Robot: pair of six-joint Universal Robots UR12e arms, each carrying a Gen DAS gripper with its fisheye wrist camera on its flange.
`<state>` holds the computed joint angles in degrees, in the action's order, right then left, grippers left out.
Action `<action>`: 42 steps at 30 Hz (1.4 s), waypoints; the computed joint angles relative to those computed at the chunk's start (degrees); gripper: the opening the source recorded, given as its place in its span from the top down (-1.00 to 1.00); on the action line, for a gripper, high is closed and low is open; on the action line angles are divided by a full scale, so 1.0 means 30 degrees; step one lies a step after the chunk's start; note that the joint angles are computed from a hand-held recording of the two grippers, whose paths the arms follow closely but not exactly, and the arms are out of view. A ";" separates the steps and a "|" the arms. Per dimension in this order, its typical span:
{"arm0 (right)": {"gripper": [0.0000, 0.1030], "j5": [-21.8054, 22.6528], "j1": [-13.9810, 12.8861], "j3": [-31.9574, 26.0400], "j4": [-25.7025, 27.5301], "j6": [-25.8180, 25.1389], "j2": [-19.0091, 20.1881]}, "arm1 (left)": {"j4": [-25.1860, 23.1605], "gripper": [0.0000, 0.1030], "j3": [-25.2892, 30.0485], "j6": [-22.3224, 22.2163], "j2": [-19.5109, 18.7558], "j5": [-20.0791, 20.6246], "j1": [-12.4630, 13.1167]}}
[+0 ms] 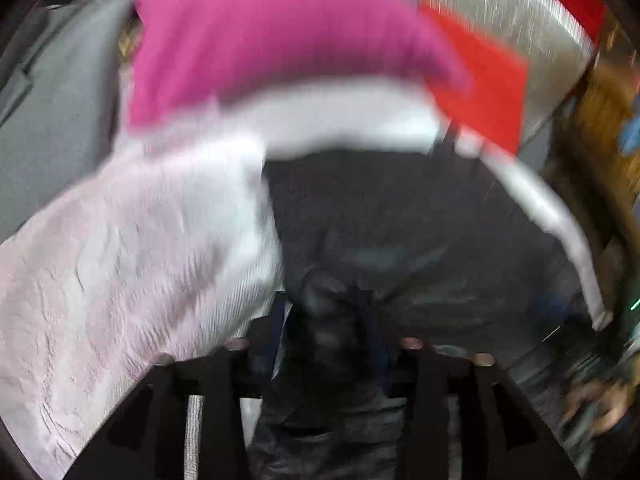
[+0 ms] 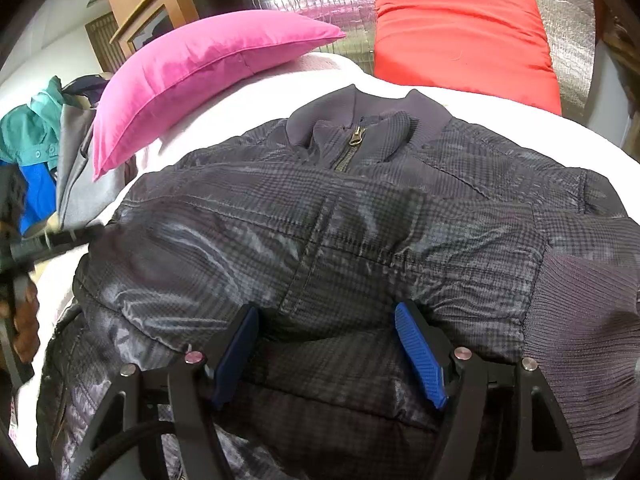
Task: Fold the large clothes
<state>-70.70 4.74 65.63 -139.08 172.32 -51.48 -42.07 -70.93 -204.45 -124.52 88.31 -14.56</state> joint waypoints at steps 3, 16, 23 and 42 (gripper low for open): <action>-0.47 0.0105 -0.0037 -0.0595 0.1193 0.0550 0.0021 | 0.0224 0.41 0.0025 -0.1569 0.0018 0.0191 0.0000; -0.58 0.1873 -0.2426 0.8286 -0.3344 0.3822 -0.6566 | 0.2092 -0.25 -0.5080 -0.0180 0.4546 0.3934 -0.1506; -0.64 0.1174 -0.3866 1.3895 -0.4110 0.4138 -1.0636 | 0.1742 -0.27 -0.6743 -0.0609 0.5978 0.5615 -0.2921; -0.64 0.1963 -0.4992 1.7905 -0.5964 0.6775 -1.3263 | 0.0944 -0.28 -0.8107 -0.1009 0.7372 0.7194 -0.4463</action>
